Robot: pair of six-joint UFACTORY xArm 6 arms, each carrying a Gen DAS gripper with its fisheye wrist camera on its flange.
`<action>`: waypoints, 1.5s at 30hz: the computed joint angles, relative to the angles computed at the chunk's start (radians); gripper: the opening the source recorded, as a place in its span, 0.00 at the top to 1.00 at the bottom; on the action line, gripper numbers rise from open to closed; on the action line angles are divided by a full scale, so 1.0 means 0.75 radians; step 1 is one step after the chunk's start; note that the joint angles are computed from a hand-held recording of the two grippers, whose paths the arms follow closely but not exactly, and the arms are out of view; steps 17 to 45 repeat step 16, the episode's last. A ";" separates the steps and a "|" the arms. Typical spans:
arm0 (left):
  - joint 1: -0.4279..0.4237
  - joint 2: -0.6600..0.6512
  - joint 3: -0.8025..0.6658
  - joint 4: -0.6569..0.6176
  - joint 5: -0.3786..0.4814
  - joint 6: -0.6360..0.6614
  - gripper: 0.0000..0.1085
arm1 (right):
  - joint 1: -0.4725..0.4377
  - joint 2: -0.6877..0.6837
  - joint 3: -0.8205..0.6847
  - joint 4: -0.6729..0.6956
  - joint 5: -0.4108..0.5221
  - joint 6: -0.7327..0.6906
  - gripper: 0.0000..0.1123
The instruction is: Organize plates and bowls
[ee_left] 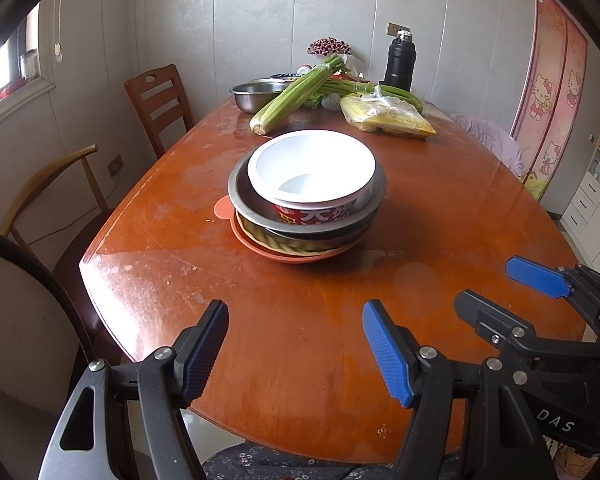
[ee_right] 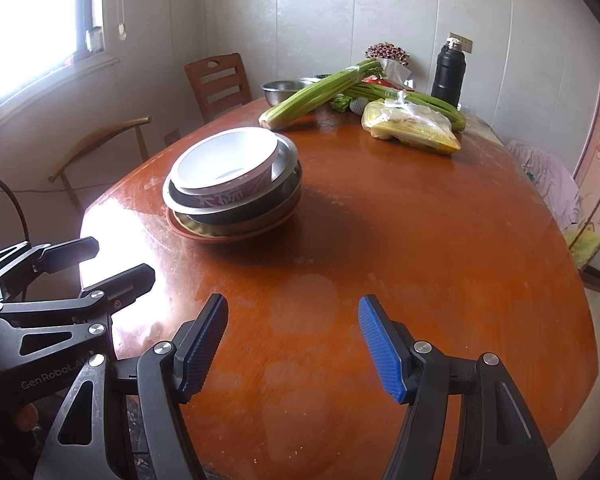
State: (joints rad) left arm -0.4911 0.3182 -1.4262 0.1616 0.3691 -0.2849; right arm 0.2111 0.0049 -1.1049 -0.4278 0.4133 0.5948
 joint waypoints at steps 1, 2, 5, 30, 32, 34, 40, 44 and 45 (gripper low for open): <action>0.000 0.000 0.002 0.004 0.001 -0.003 0.36 | 0.000 0.000 -0.001 -0.003 0.002 0.004 0.38; 0.000 -0.001 0.003 0.011 0.001 -0.007 0.36 | 0.002 0.000 0.000 -0.007 0.003 0.011 0.38; 0.001 0.000 0.006 0.021 -0.001 -0.011 0.36 | 0.004 0.000 -0.002 -0.010 0.005 0.016 0.38; 0.062 0.127 -0.168 0.083 0.030 0.014 0.33 | -0.044 0.037 -0.027 0.147 0.013 -0.088 0.38; 0.062 0.127 -0.168 0.083 0.030 0.014 0.33 | -0.044 0.037 -0.027 0.147 0.013 -0.088 0.38; 0.062 0.127 -0.168 0.083 0.030 0.014 0.33 | -0.044 0.037 -0.027 0.147 0.013 -0.088 0.38; 0.062 0.127 -0.168 0.083 0.030 0.014 0.33 | -0.044 0.037 -0.027 0.147 0.013 -0.088 0.38; 0.062 0.127 -0.168 0.083 0.030 0.014 0.33 | -0.044 0.037 -0.027 0.147 0.013 -0.088 0.38; 0.062 0.127 -0.168 0.083 0.030 0.014 0.33 | -0.044 0.037 -0.027 0.147 0.013 -0.088 0.38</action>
